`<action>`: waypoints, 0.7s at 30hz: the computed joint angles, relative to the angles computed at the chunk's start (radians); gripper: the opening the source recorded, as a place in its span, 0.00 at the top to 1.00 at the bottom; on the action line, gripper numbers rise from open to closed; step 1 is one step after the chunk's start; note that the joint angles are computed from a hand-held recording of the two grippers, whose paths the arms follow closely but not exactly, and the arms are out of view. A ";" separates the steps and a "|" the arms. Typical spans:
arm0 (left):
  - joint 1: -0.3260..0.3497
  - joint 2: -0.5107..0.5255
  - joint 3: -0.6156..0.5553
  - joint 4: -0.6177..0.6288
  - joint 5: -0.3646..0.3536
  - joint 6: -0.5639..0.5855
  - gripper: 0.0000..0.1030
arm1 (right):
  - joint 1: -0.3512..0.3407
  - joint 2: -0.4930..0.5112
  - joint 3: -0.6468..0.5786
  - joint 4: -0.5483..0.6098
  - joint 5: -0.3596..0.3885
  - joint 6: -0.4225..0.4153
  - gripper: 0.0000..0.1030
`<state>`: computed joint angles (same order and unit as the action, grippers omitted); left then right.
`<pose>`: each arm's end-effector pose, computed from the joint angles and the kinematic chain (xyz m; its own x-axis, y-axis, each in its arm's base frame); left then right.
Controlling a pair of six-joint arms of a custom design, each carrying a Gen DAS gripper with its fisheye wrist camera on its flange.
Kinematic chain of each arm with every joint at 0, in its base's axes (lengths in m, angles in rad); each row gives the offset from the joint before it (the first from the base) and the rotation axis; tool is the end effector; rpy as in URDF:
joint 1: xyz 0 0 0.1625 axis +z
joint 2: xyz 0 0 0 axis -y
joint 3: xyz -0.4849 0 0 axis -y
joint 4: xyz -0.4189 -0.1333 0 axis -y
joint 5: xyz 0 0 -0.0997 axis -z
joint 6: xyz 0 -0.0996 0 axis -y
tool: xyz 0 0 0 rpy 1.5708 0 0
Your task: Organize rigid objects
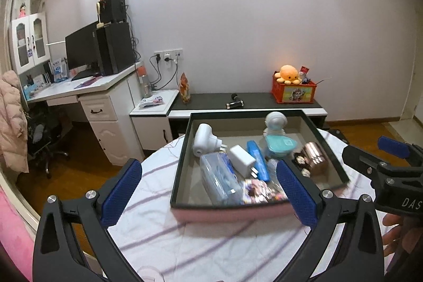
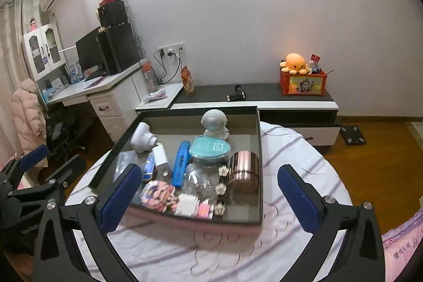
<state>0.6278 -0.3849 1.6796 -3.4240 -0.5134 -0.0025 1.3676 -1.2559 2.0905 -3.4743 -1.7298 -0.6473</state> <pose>-0.4163 -0.5740 -0.0471 -0.6638 0.1251 -0.7374 0.6847 0.4984 -0.5318 0.0010 -0.5777 0.3532 -0.8076 -0.0167 0.5894 -0.4888 0.5780 -0.6534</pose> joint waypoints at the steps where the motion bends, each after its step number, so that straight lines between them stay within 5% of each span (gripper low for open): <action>1: -0.014 -0.010 0.028 -0.009 0.008 -0.014 0.00 | 0.001 -0.014 0.022 -0.017 0.002 0.002 0.00; 13: -0.147 -0.096 0.253 -0.023 0.070 -0.177 0.00 | 0.011 -0.199 0.288 -0.183 0.039 -0.024 0.00; 21: -0.227 -0.174 0.388 0.098 0.102 -0.402 0.00 | 0.003 -0.286 0.459 -0.336 0.058 -0.021 0.00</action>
